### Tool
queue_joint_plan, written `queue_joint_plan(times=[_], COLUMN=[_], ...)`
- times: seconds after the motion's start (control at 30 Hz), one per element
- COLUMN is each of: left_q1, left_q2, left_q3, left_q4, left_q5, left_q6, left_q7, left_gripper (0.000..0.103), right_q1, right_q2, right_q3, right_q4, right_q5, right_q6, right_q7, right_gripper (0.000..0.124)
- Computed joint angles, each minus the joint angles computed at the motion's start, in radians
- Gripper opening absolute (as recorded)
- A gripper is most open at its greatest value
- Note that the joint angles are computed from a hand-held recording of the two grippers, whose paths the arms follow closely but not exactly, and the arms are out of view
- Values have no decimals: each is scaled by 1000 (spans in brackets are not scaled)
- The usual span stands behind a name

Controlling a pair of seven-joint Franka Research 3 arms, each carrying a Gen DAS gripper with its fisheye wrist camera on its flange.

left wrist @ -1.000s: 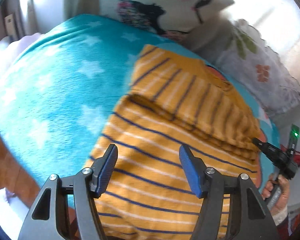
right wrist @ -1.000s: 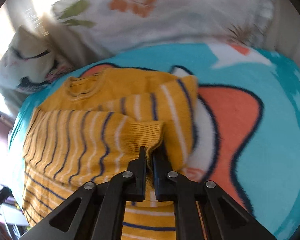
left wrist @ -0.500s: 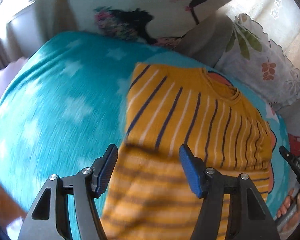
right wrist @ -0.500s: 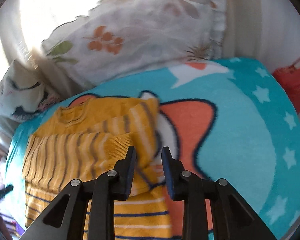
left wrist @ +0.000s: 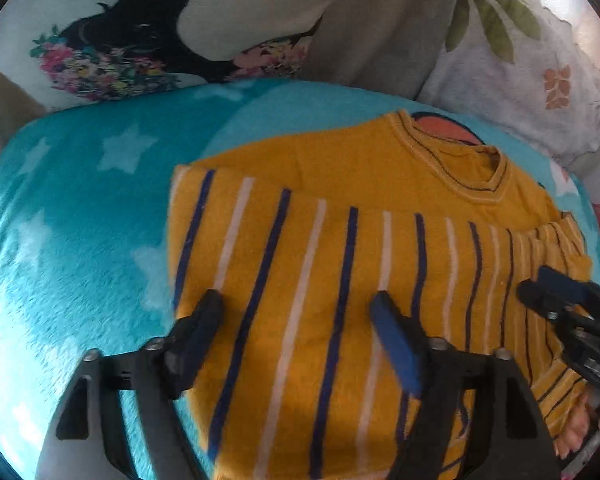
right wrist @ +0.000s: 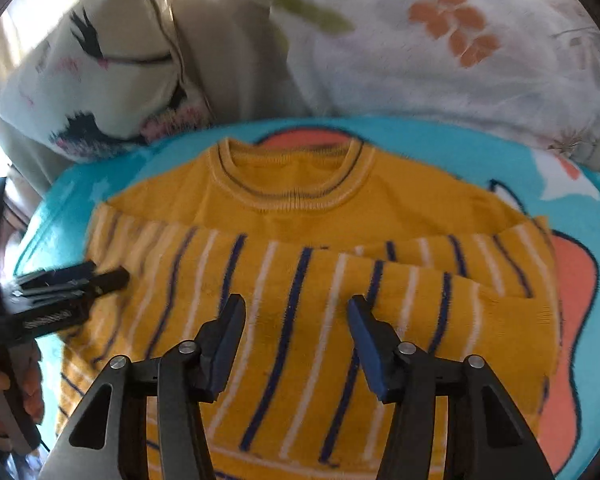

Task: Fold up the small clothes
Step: 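Move both tools to the sweater hem, then grasp the hem with both tools and fold it up toward the collar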

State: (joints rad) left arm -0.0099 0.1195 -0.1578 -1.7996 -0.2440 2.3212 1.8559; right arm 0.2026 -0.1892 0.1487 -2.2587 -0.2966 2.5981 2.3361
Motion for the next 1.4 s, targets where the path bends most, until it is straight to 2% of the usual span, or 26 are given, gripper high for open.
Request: queue_joint_plan(times=[0.1,0.17,0.23,0.27,0.3,0.37,0.43,0.5,0.6,0.67,0.9,0.97,1.03,1.1,1.23,1.4], left_q1=[-4,-3,11,28,40,52,53,48,39,39,19,4,-8,-19,-56,-74], left_q2=[13,24,37,30,21,-20,-48,-42,-59,-89,-301,-343,-389,-459,-580,-716], left_q3=[-7,-9,-10,-11,-10,-1,12,21,26,33,84,101,104,103,133,163], left_q4=[11,26,65,75,78,42,9,0,-40,-62,-279,-338,-407,-500,-625,-736], left_q5=[11,15,-35,-93,-138,-194,-222,-214,-171,-174,-194,-188,-153,-105,-59,-1], left_q6=[-2,-12,-65,-91,-109,-92,-92,-136,-90,-90,-22,-29,-43,-6,35,20], left_q7=[47,68,80,100,123,148,146,131,103,85,55,32,-6,-32,-42,-106], left_gripper=[94,95,90,84,83,83,83,83,83,83,83,83,83,83,83,83], right_q1=[-25,-55,-82,-84,-82,-85,-61,-30,-13,-11,-4,9,19,27,50,82], right_q2=[-24,-47,-72,-89,-112,-141,-154,-144,-124,-137,-306,-346,-383,-432,-545,-681], right_q3=[4,19,30,26,24,59,64,50,38,27,73,81,93,105,149,137], right_q4=[-21,-24,-25,-32,-42,-31,-34,-46,-67,-103,-215,-259,-309,-360,-440,-539], right_q5=[-47,-107,-154,-149,-140,-184,-176,-116,-41,1,15,46,74,93,83,152], right_q6=[-30,-81,-142,-157,-153,-199,-193,-154,-135,-121,-142,-158,-185,-206,-243,-253], right_q7=[53,143,240,266,281,307,283,239,198,191,98,67,50,37,4,-12], right_gripper=[54,54,54,52,51,55,55,55,55,55,60,60,60,61,72,81])
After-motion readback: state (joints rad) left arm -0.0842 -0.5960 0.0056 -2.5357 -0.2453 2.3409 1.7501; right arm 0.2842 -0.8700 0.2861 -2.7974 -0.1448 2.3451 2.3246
